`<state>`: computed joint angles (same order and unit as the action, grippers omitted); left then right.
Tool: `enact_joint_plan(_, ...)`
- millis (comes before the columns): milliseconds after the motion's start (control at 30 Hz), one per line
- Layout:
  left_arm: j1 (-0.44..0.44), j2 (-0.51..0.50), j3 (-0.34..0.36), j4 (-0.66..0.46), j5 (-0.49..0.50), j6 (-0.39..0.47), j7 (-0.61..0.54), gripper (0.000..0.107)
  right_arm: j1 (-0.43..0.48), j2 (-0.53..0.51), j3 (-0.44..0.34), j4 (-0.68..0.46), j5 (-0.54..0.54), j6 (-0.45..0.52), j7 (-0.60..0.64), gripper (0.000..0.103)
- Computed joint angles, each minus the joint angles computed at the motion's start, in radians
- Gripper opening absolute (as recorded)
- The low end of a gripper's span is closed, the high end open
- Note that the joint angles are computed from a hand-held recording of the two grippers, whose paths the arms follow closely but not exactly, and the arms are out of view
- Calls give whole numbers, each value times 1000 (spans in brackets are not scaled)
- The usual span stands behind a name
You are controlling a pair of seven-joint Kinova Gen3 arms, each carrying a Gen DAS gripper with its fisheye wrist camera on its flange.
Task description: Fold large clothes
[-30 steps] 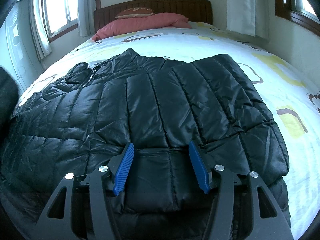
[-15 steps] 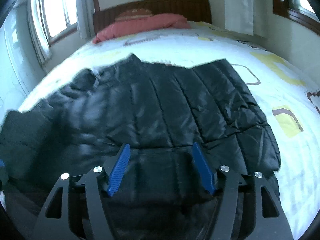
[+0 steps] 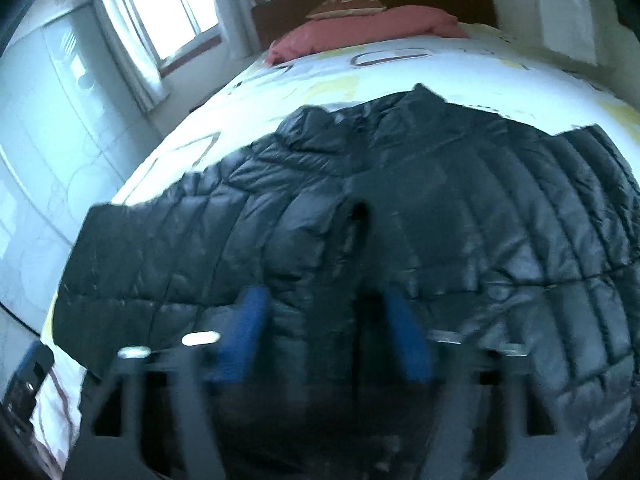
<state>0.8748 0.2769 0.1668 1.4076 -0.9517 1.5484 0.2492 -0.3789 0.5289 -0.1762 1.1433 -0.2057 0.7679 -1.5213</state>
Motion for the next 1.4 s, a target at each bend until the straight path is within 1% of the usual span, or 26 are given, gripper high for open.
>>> enact_joint_plan(67,-7,-11,-2,12,5,-4,5,73,9,-8,-9,9,-13,-15,6,21)
enact_joint_plan(133,-10,-25,-1,26,-2,-5,17,73,13,-29,0,28,-6,-42,9,19)
enact_joint_plan(233,-17,-47,8,48,-20,-18,49,73,21,-70,38,64,39,-90,4,19)
enact_joint_plan(333,-30,-52,20,51,-29,-32,60,73,36,-92,77,85,92,-111,-18,19)
enact_joint_plan(500,-47,-31,21,31,-14,-57,21,73,87,-78,115,67,142,-91,-50,19)
enact_joint_plan(533,-51,-23,18,25,-11,-65,10,73,101,-80,117,78,146,-95,-54,19)
enact_joint_plan(700,-57,7,-2,-4,22,-97,-40,73,135,-41,113,58,152,-60,-63,19)
enact_joint_plan(767,-64,15,-10,-12,42,-114,-61,73,171,-53,99,94,136,-71,-36,20)
enact_joint_plan(800,-65,17,-15,-14,49,-120,-69,73,173,-53,97,94,135,-71,-35,21)
enact_joint_plan(900,-73,20,-27,-23,66,-141,-94,73,184,-63,94,118,130,-85,-23,25)
enact_joint_plan(933,-77,19,-31,-26,66,-152,-104,73,184,-69,93,121,130,-83,-26,29)
enact_joint_plan(967,-82,16,-35,-28,66,-159,-114,73,177,-79,109,136,119,-97,-27,37)
enact_joint_plan(1000,-87,18,-39,-35,64,-164,-131,73,180,-107,107,161,124,-121,-41,43)
enact_joint_plan(1033,-91,22,-42,-44,63,-166,-147,73,165,-135,119,193,146,-162,-71,58)
enact_joint_plan(1067,-99,27,-46,-55,63,-171,-169,73,142,-157,137,213,167,-193,-93,64)
enact_joint_plan(1100,-104,31,-51,-64,64,-175,-185,73,137,-160,140,223,173,-209,-99,64)
enact_joint_plan(1133,-112,39,-57,-79,63,-178,-208,75,142,-167,125,224,180,-213,-88,64)
enact_joint_plan(1167,-119,50,-65,-93,59,-179,-229,78,151,-164,92,207,173,-201,-61,64)
enact_joint_plan(1200,-124,61,-74,-106,58,-177,-244,78,150,-151,75,184,162,-179,-36,64)
enact_joint_plan(1267,-134,79,-91,-123,69,-176,-260,78,133,-128,73,155,162,-151,-24,64)
enact_joint_plan(1333,-161,114,-104,-149,108,-172,-299,77,91,-78,99,101,189,-82,-44,64)
enact_joint_plan(1367,-177,135,-107,-170,142,-160,-334,76,93,-43,94,85,180,-57,-39,64)
enact_joint_plan(1400,-196,150,-110,-183,181,-160,-370,76,113,-26,76,82,156,-49,-27,64)
